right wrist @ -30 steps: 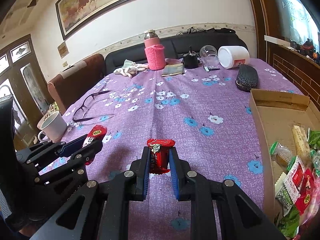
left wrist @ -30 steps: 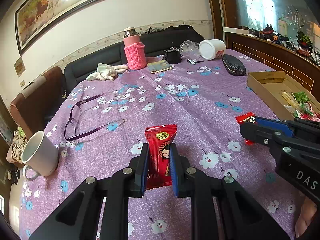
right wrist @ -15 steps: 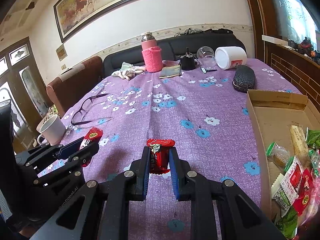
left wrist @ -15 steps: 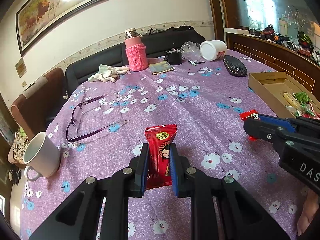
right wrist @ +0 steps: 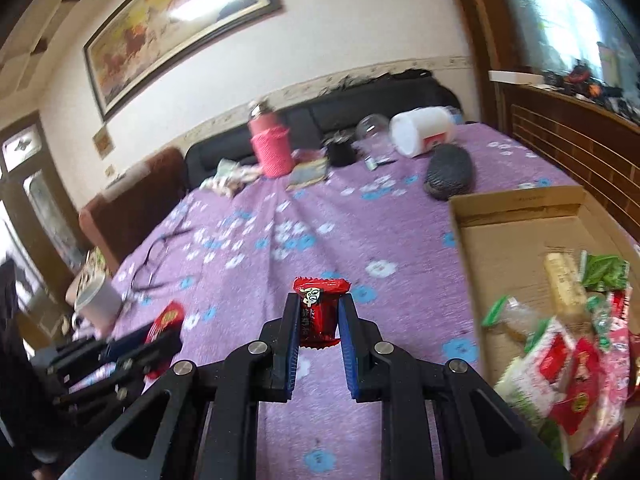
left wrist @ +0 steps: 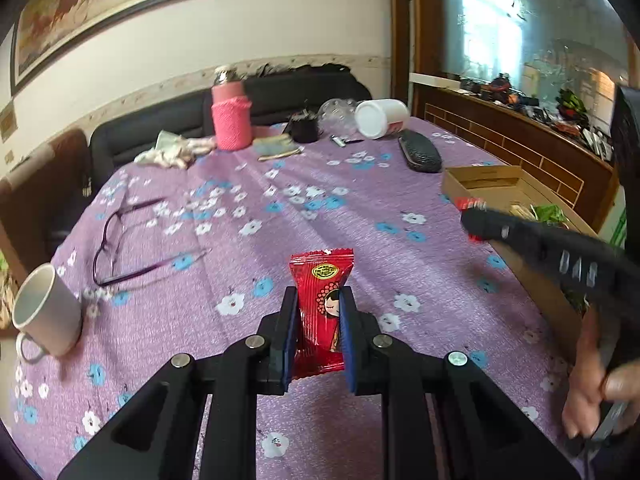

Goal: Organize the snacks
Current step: 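Carry the red packet and small red candy over the cardboard tray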

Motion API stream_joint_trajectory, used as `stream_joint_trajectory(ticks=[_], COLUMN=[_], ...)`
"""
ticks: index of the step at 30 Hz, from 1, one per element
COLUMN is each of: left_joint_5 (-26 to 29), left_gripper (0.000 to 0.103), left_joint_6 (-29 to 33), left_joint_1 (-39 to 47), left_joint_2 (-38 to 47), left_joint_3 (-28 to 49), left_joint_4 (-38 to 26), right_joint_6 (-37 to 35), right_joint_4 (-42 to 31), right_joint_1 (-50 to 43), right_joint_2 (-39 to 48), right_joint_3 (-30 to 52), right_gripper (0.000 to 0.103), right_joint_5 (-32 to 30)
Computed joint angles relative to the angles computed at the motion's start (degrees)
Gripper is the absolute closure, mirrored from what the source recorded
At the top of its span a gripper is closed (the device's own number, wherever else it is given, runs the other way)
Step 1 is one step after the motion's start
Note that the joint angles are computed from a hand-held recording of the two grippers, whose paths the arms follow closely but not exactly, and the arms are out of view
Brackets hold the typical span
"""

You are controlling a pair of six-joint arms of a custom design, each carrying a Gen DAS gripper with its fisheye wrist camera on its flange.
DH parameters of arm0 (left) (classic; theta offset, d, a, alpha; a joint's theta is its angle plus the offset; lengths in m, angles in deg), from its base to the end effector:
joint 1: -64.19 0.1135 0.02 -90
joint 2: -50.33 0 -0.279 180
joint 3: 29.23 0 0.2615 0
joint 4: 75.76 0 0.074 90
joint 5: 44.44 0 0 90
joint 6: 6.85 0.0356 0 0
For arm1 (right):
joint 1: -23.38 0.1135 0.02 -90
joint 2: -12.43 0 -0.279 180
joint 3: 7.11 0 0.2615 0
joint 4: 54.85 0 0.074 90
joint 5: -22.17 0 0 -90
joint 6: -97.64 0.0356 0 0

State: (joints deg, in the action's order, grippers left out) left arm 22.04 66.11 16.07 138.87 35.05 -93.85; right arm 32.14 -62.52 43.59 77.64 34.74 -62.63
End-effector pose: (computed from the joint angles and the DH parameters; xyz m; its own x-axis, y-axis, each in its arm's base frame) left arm 0.2310 -0.2363 0.2131 -0.5723 0.2358 -0.7854 0.3327 0.9422 0.0405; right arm 0.2234 0.0788 0.2067 -0.5526 0.2366 -0.7991 -0.0461 0.9487 0.3128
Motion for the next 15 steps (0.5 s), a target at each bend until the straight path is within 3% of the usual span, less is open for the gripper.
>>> stream_joint_trajectory(ticks=[9, 15], left_joint_5=[-2.89, -0.42], left_gripper=[0.085, 0.085], left_joint_6=[-0.81, -0.51], left_joint_1=[-5.49, -11.0], left_joint_2=[0.95, 8.38], left_joint_3=[6.1, 17.69], left_joint_4=[-7.39, -10.71], right_joint_6=[1.08, -4.3], right_joint_4=[-7.68, -12.13], right_joint_1=[-21.62, -42.64], right_joint_2=[-16.42, -19.79], right_joint_3=[-5.14, -7.06], right_gripper=[0.083, 0.083], right_joint_5=[-12.74, -26.99])
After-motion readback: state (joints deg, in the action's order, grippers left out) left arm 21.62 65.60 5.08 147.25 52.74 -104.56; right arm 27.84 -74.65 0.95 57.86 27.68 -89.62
